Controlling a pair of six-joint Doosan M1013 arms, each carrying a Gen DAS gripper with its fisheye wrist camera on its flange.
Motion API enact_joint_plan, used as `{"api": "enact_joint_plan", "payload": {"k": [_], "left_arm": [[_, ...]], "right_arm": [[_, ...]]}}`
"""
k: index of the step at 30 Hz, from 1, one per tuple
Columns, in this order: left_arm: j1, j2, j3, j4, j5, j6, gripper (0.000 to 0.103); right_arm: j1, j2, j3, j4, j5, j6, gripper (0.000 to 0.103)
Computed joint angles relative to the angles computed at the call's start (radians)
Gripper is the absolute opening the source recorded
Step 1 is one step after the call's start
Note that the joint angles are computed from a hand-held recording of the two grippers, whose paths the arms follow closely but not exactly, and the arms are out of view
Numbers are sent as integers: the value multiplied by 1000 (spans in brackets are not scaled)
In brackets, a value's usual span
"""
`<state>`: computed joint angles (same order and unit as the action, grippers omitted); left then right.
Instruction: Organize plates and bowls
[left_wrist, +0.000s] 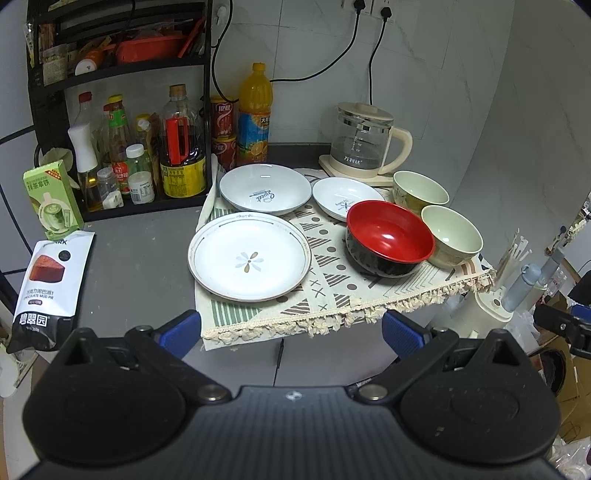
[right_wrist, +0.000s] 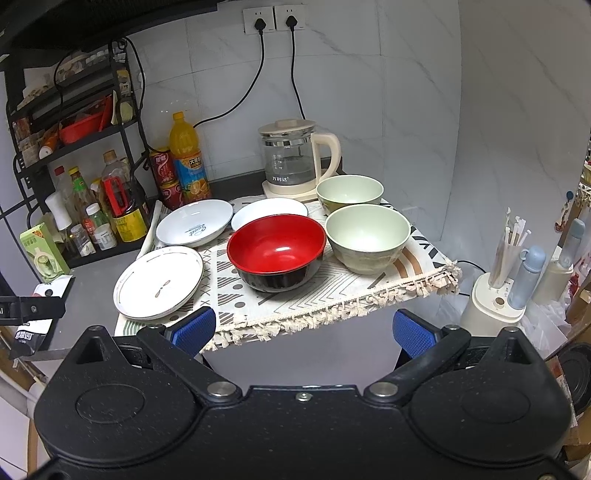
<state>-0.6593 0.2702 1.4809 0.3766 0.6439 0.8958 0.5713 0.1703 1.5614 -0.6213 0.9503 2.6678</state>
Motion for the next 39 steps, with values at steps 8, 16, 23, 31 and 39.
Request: {"api": "enact_joint_plan", "payload": {"k": [8,16,23,31,39], "left_arm": [[-6,1,-4,10,10,-15,103],[2,13,-19,-12,22,-11,103],[16,45,-59,-53,34,29,103],[38,110,-140,-102,59,78,103],[62,197,-271,-164,121,159,103]], "right_arm": [[-4,-2,5,6,-6,-2,103],[-11,4,4,19,-10,4,103],[-27,29,-15,25,-7,-11,103],[-58,66,-43,44,-23,-37,103],[-100,122,-97,106,-48,-63,103]]}}
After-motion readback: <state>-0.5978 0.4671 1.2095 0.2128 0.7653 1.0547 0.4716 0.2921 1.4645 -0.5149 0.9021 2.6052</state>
